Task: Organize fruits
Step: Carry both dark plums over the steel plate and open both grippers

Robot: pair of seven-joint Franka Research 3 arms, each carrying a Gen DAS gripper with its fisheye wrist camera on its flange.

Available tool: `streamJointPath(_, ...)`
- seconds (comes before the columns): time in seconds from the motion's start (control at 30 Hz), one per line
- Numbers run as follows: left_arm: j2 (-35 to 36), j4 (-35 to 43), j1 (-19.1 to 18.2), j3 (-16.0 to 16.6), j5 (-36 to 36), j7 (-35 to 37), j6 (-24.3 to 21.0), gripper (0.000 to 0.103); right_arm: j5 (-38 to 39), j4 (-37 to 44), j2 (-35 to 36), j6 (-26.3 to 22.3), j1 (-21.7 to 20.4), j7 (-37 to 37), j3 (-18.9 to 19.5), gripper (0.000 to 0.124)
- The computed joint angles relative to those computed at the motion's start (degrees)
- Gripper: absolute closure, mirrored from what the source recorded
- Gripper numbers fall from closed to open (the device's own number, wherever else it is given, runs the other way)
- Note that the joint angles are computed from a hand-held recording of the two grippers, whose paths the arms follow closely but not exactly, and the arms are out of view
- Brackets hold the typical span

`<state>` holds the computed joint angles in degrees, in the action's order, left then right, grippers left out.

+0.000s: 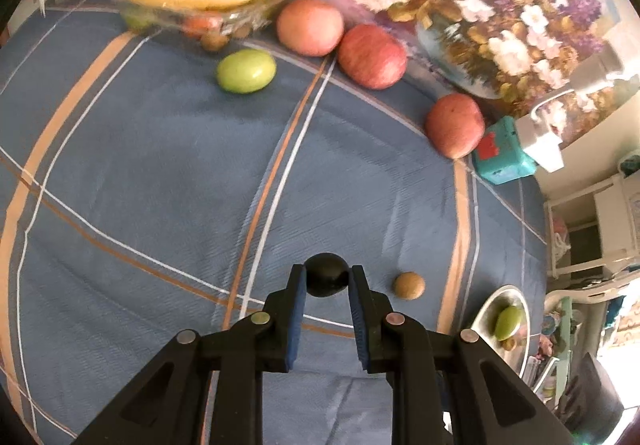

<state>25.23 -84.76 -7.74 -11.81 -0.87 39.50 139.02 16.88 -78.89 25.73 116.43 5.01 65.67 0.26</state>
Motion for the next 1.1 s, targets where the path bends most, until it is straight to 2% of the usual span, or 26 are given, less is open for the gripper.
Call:
streamJointPath(0.43,1.20,3.70,-1.50,-0.54,0.65,0.69,0.18,0.080,2.33,-0.18,-1.86,1.10,-1.54,-0.81,-0.13,0.099)
streamJointPath(0.6,3.74,8.38,-3.05,-1.13,1.54,2.25,-2.00,0.080,3.58,3.64,-0.13,1.67,-3.55,3.61,-1.50,0.099)
streamJointPath(0.8,11.42,20.92,-6.84,-3.69,1.04,9.73,-7.77,0.080,-0.32,9.90,3.44,3.58,-6.29,14.48,-4.53,0.099)
streamJointPath(0.9,16.12,28.27,-9.23,-4.54,0.11,13.44,-10.93,0.080,-0.24,12.77,5.42,2.31,-8.55,17.22,-4.47,0.099)
streamJointPath(1.1,23.83,41.19,-13.81,-3.78,-0.01,18.43,-17.32,0.079,-1.85,13.51,5.85,1.90,-9.84,19.07,-4.16,0.099)
